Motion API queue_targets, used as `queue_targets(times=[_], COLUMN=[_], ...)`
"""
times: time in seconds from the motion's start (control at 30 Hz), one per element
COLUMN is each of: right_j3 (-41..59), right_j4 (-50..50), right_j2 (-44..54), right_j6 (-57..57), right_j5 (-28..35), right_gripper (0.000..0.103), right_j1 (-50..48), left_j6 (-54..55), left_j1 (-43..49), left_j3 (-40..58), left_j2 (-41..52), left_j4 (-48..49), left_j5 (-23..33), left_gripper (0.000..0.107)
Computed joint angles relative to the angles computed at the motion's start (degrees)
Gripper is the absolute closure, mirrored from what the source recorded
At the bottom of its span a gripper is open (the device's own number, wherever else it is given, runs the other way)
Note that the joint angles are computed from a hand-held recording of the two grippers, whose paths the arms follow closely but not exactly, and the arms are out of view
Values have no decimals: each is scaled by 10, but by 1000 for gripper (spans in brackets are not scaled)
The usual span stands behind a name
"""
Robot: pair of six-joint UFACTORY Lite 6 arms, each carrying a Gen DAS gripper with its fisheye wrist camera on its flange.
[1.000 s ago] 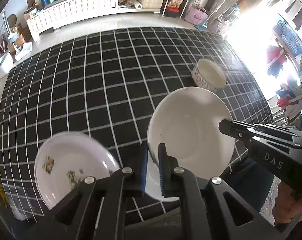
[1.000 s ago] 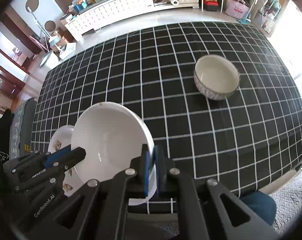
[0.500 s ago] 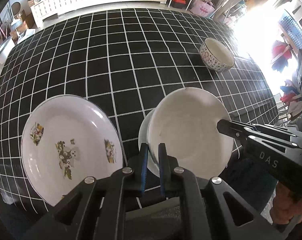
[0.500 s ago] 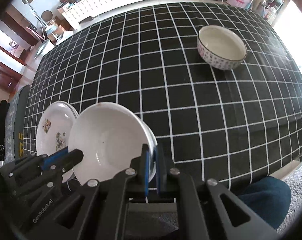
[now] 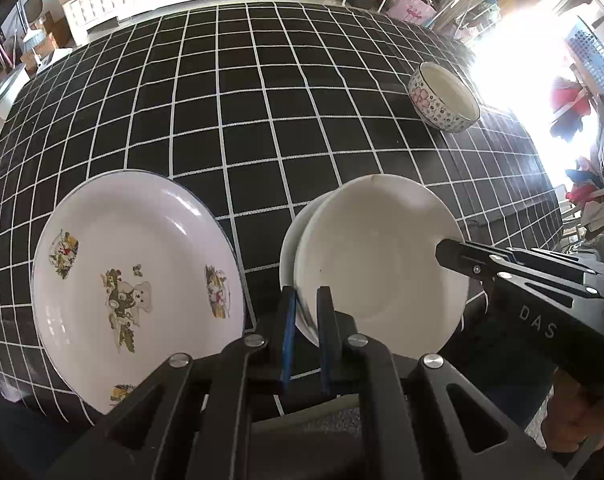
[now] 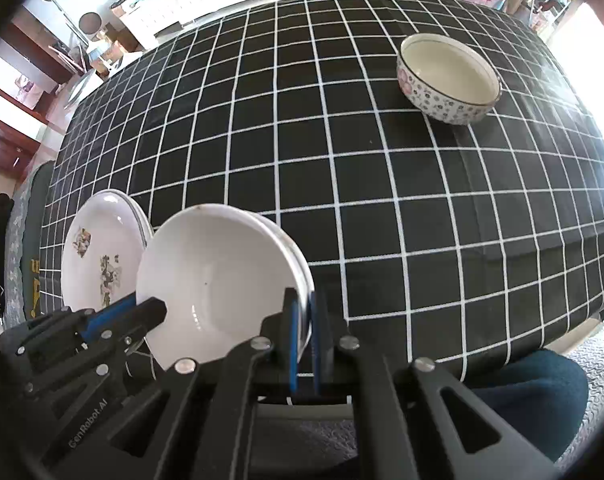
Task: Organize plates and bowls
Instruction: 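Lower the cream bowl into the pink-flowered bowl and open both grippers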
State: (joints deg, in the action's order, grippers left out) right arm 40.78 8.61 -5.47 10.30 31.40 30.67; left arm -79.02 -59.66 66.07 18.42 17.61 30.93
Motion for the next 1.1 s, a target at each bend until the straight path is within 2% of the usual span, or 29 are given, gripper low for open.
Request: queue_targets(times=[0.7, 1.0, 1.1], right_j3=[15, 13, 12], right_j4=[44, 44, 39], right_j2=[43, 38, 31], right_j6=[-46, -43, -39], right_j5=[-15, -12, -10], right_gripper=[95, 94, 93], right_j1=[-17, -19, -19], left_j6=[18, 13, -6], left_j1=[11, 15, 15], left_j3=[6, -10, -20], left_j2=[19, 7, 0], left_j4=[-19, -27, -11], left_j5=[-8, -29, -32], left_gripper=[99, 99, 95])
